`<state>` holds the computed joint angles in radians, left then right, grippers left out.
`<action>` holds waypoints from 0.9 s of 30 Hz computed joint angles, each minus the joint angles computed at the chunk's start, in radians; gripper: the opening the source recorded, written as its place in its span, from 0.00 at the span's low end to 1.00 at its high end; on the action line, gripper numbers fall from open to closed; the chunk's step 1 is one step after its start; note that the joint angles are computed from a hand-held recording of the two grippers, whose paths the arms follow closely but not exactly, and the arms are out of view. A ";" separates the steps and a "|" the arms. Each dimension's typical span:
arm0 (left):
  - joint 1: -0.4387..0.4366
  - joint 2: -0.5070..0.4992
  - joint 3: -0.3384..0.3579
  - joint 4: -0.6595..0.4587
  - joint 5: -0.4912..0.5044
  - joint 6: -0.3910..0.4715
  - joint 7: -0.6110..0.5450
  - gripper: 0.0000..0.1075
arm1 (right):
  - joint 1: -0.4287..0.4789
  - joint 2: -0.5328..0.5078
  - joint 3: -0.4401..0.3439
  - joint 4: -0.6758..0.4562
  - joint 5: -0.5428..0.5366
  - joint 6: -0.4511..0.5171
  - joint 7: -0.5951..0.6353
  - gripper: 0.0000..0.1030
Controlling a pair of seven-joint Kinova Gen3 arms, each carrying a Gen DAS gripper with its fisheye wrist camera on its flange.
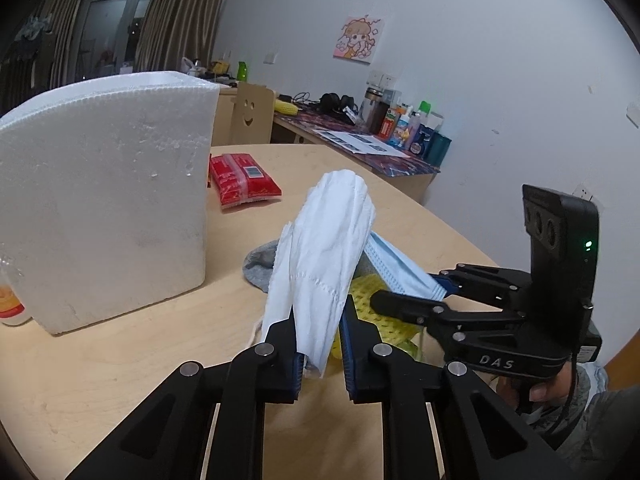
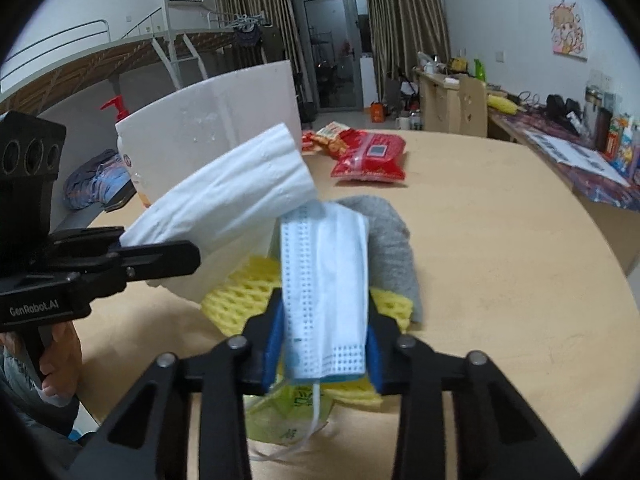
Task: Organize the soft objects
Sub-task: 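Close the left gripper on the white mask while the right gripper grasps the blue mask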
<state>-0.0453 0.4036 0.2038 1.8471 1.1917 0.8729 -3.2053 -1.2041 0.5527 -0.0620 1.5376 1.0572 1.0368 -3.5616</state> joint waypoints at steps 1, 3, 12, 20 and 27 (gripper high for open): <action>-0.002 -0.002 0.001 0.004 0.006 -0.002 -0.010 0.16 | -0.008 -0.002 0.003 0.004 0.011 0.002 -0.014 0.37; -0.001 -0.007 0.003 0.013 0.018 -0.006 -0.028 0.16 | -0.024 -0.008 0.008 0.014 0.035 0.011 -0.044 0.35; 0.006 -0.019 -0.011 0.030 0.039 0.003 -0.066 0.16 | -0.030 0.020 -0.012 -0.038 0.009 0.098 -0.008 0.35; 0.002 -0.017 -0.016 0.032 0.048 0.014 -0.090 0.16 | -0.072 0.028 0.014 -0.048 0.026 0.166 -0.033 0.77; 0.003 -0.021 -0.016 0.040 0.059 0.008 -0.106 0.16 | -0.028 0.011 -0.013 -0.014 0.035 0.097 -0.062 0.77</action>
<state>-0.0423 0.3821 0.1881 1.8873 1.2507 0.8809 -3.3108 -1.2318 0.5639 -0.0748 1.5231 1.0924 1.1342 -3.6234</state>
